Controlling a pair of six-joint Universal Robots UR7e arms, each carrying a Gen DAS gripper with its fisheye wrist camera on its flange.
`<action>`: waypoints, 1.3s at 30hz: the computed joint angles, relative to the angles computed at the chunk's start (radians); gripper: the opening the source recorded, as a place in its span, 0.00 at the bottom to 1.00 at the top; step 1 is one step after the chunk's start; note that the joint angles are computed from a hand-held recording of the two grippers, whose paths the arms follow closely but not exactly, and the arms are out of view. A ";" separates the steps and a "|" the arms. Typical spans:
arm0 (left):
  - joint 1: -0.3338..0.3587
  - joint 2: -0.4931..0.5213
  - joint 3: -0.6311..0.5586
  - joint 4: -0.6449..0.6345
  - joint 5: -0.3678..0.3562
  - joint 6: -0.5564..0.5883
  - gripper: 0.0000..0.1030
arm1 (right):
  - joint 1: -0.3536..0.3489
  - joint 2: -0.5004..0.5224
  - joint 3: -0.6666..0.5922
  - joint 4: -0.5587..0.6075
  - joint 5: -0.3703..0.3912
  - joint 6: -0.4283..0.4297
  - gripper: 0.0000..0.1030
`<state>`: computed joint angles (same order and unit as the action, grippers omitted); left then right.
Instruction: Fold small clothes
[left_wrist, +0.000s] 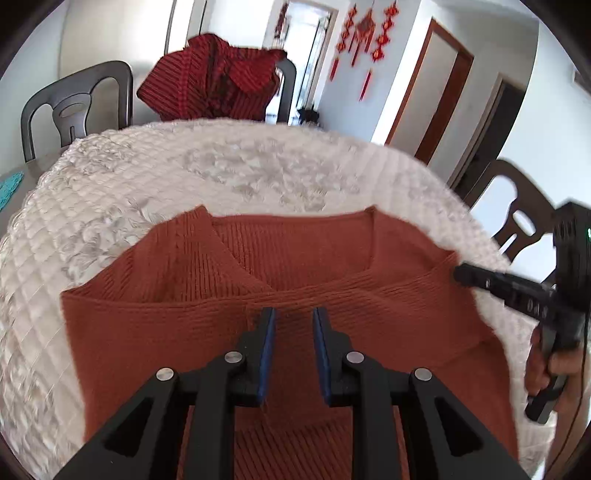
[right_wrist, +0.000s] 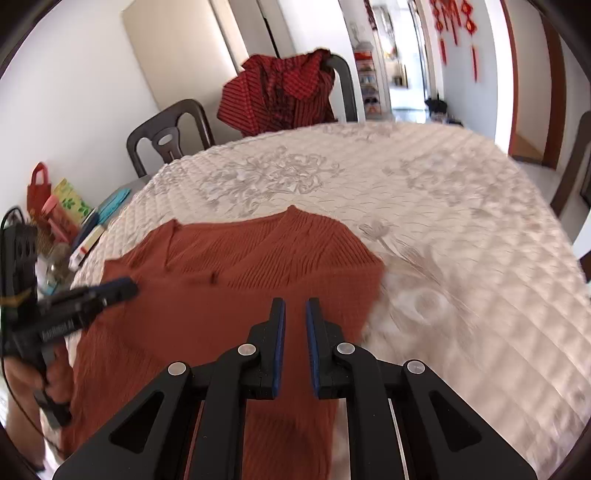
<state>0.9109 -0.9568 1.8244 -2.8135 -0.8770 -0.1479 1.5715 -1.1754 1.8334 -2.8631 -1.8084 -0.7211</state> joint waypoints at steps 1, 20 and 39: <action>0.009 0.008 -0.007 0.006 -0.001 -0.004 0.22 | 0.003 0.024 -0.024 0.000 -0.029 0.009 0.11; -0.039 -0.129 0.175 -0.023 0.008 -0.069 0.22 | -0.044 -0.105 0.123 0.019 -0.006 -0.025 0.10; -0.158 -0.379 0.467 0.087 0.152 -0.273 0.31 | -0.080 -0.285 0.307 0.052 0.011 -0.098 0.37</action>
<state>0.7528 -1.3359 2.2909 -2.7268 -0.7246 -0.4210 1.4917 -1.4604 2.1408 -2.8111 -1.7979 -0.8188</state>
